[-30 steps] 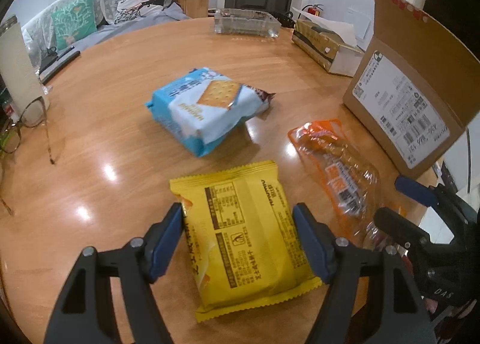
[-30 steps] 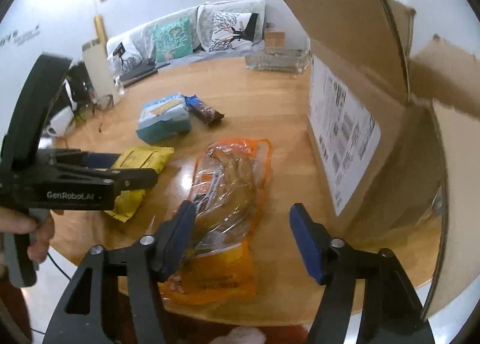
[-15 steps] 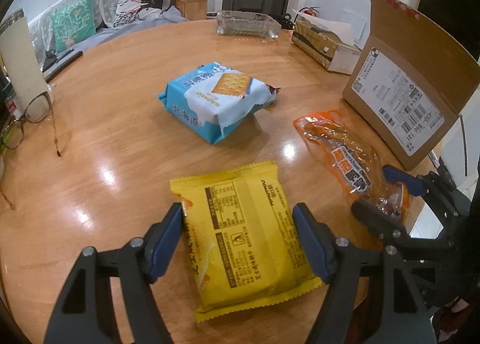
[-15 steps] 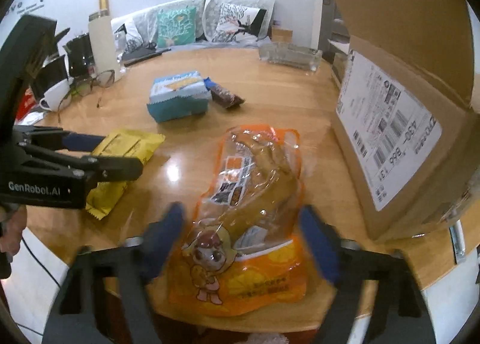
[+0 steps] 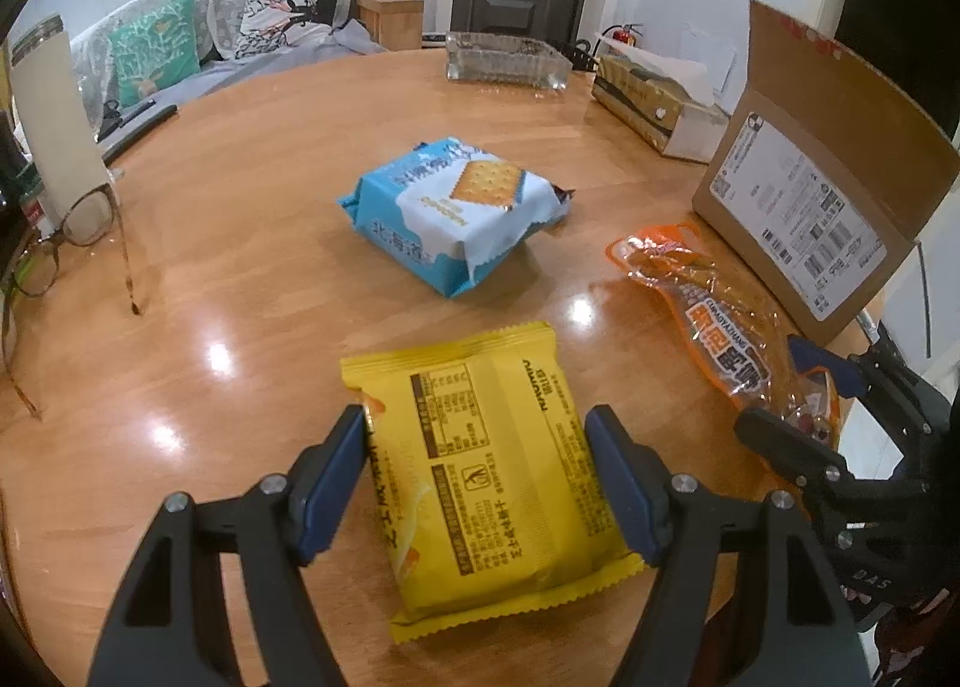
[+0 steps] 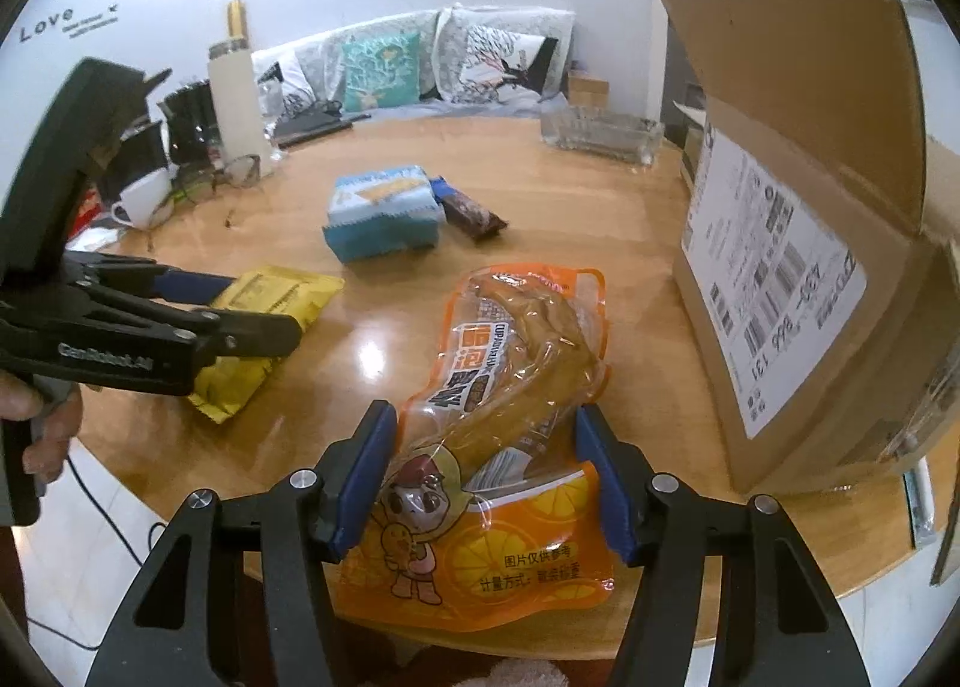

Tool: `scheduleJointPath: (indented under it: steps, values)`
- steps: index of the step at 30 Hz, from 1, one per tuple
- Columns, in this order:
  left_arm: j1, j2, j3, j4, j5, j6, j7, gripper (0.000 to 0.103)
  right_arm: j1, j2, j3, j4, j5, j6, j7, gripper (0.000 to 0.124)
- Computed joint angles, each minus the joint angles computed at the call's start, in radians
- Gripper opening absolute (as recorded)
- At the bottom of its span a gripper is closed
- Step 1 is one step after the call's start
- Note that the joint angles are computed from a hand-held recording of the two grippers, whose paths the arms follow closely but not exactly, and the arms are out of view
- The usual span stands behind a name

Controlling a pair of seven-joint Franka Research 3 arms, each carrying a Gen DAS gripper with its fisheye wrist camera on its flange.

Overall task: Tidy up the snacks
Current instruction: 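Grasp the yellow snack pack with the left gripper while the right gripper holds the orange pack, then carry both packs into the cardboard box and open both grippers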

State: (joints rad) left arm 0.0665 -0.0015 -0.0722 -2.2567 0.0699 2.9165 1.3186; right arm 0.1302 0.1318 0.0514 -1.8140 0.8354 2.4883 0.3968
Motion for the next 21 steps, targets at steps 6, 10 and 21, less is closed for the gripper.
scheduleJointPath:
  steps: [6,10,21]
  values:
    - [0.026,-0.059,0.009,-0.037,0.143,0.040,-0.127,0.071,-0.012,-0.021,-0.001,0.020,0.056,-0.090,-0.006,0.058]
    - [0.053,-0.143,0.013,-0.058,0.207,0.054,-0.183,0.071,-0.010,-0.045,-0.003,0.056,0.117,-0.163,-0.045,0.058]
    - [0.040,-0.229,-0.010,0.077,0.268,0.043,-0.171,0.071,-0.050,-0.027,-0.032,0.270,0.287,-0.337,-0.105,0.058]
